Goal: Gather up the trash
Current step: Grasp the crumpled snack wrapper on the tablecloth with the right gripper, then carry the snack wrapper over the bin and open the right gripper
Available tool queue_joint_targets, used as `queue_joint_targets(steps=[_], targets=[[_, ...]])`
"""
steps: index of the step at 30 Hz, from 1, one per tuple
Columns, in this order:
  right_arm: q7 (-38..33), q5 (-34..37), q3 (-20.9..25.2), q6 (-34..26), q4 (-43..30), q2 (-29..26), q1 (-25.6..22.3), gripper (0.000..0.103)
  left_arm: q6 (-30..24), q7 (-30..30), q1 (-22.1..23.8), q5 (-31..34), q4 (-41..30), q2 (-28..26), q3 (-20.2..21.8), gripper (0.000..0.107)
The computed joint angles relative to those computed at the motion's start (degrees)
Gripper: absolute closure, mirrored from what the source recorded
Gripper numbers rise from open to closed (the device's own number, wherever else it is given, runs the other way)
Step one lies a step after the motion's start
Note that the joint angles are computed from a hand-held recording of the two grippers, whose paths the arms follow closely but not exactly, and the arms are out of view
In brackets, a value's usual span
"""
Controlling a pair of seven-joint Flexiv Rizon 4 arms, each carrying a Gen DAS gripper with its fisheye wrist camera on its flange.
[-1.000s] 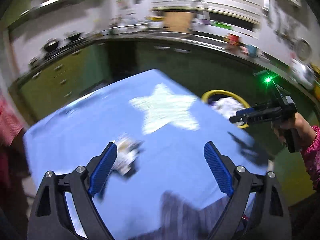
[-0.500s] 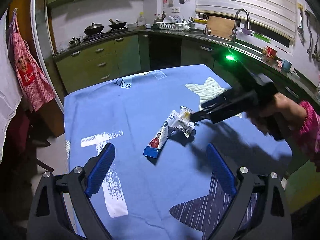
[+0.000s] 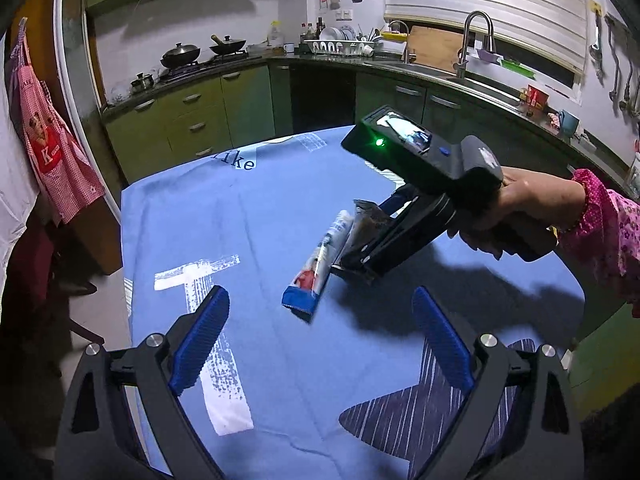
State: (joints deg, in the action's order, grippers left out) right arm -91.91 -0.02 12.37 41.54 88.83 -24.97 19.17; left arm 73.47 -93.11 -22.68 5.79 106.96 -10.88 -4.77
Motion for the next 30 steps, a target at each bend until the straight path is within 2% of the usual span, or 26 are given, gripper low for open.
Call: queue_joint_targets(steps=[2, 4, 5, 15, 19, 24, 30], targets=[[0.15, -0.36, -0.06, 0.45, 0.30, 0.09, 0.24, 0.026, -0.12, -0.12, -0.06, 0.19, -0.16, -0.16, 0.02, 0.014], [-0.13, -0.23, 0.11, 1.18, 0.78, 0.46, 0.20, 0.045, -0.13, -0.12, -0.05, 0.21, -0.21, -0.23, 0.02, 0.014], [-0.16, -0.03, 0.20, 1.22, 0.97, 0.73, 0.10, 0.051, -0.19, -0.10, -0.06, 0.21, -0.23, -0.25, 0.01, 0.014], [0.62, 1.54, 0.12, 4.97, 6.97, 6.33, -1.46, 0.053, -0.40, -0.38, -0.47, 1.02, -1.23, -1.39, 0.10, 0.012], [2.09, 2.59, -0.79, 6.22, 10.24, 10.14, -3.39, 0.053, -1.81, -2.30, -1.58, 2.83, -3.36, -3.05, 0.95, 0.012], [5.04, 2.74, -2.88, 7.15, 13.95, 14.11, -6.35, 0.053, -4.18, -5.27, -3.13, 5.35, -6.56, -5.41, 1.96, 0.012], [12.02, -0.66, -6.37, 8.73, 21.25, 20.64, -11.21, 0.053, -5.16, -4.69, -3.95, 4.95, -9.50, -7.97, 1.34, 0.012]])
